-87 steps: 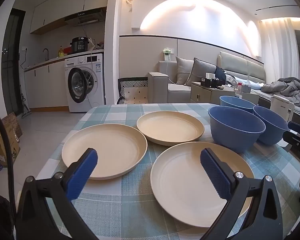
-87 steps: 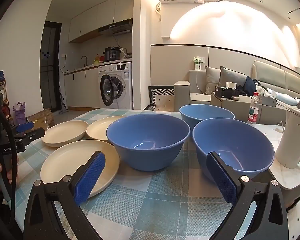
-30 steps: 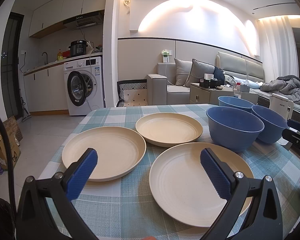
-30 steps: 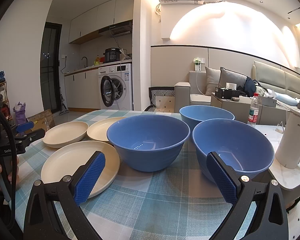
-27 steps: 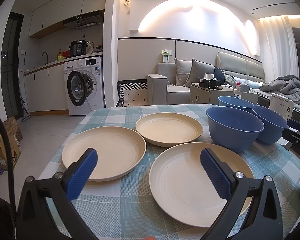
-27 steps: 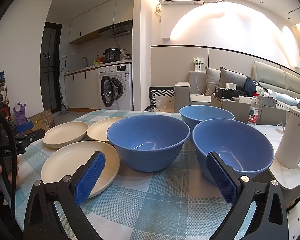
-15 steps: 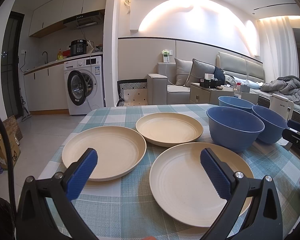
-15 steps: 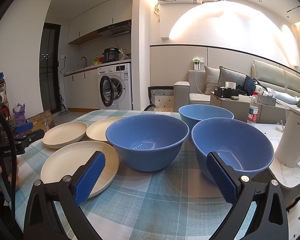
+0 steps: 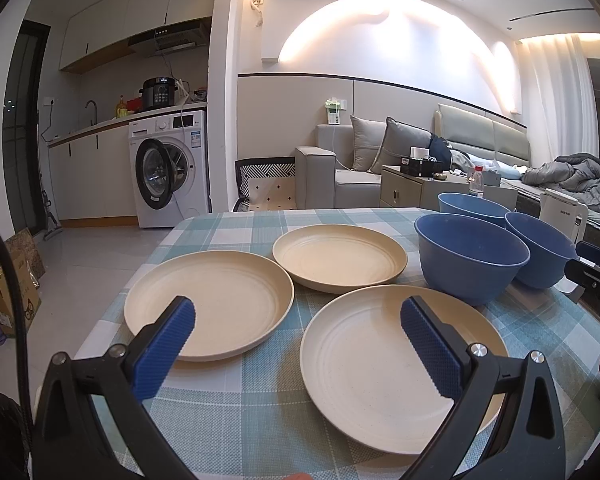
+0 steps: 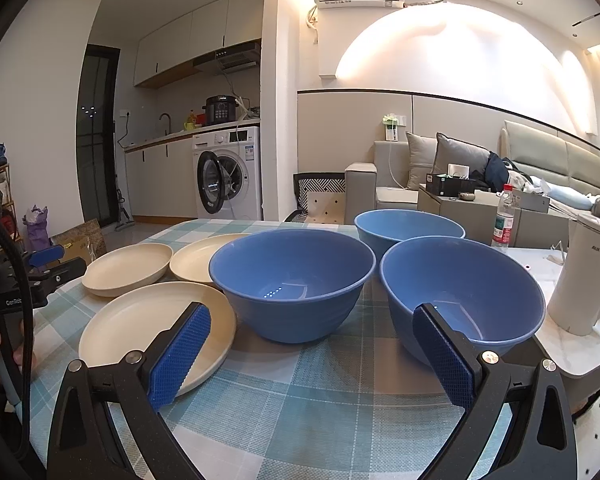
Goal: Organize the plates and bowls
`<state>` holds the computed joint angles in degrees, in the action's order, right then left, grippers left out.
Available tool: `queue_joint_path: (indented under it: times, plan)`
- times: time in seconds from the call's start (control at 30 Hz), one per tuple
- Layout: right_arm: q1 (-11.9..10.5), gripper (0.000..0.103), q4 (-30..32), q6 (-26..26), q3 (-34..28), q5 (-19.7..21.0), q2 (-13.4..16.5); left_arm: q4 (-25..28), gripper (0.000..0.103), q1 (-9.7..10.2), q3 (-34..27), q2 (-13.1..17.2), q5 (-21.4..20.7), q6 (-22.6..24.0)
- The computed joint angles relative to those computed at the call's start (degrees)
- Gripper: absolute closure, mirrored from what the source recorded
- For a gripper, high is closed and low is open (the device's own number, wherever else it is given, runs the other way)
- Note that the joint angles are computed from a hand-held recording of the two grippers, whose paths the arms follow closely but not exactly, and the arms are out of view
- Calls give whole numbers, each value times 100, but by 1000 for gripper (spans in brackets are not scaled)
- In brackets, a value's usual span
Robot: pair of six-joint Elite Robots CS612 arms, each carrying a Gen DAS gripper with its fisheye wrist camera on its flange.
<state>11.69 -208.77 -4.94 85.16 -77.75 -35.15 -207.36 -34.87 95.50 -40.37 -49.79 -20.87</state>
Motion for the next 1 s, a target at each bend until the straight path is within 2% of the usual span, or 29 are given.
queue_joint_path:
  times: [0.27, 0.37, 0.63, 1.0]
  plan:
    - [58, 0, 58, -79, 2, -133, -16, -22, 0, 47, 6, 8, -166, -87]
    - [74, 0, 89, -46, -10, -104, -35, 123, 0, 64, 13, -17, -202, -159]
    - [160, 0, 387, -89, -105, 151, -98, 340, 0, 86, 47, -99, -37, -221]
    - [278, 0, 1021, -205, -439, 560, -48, 693, 0, 271, 197, -302, -282, -748]
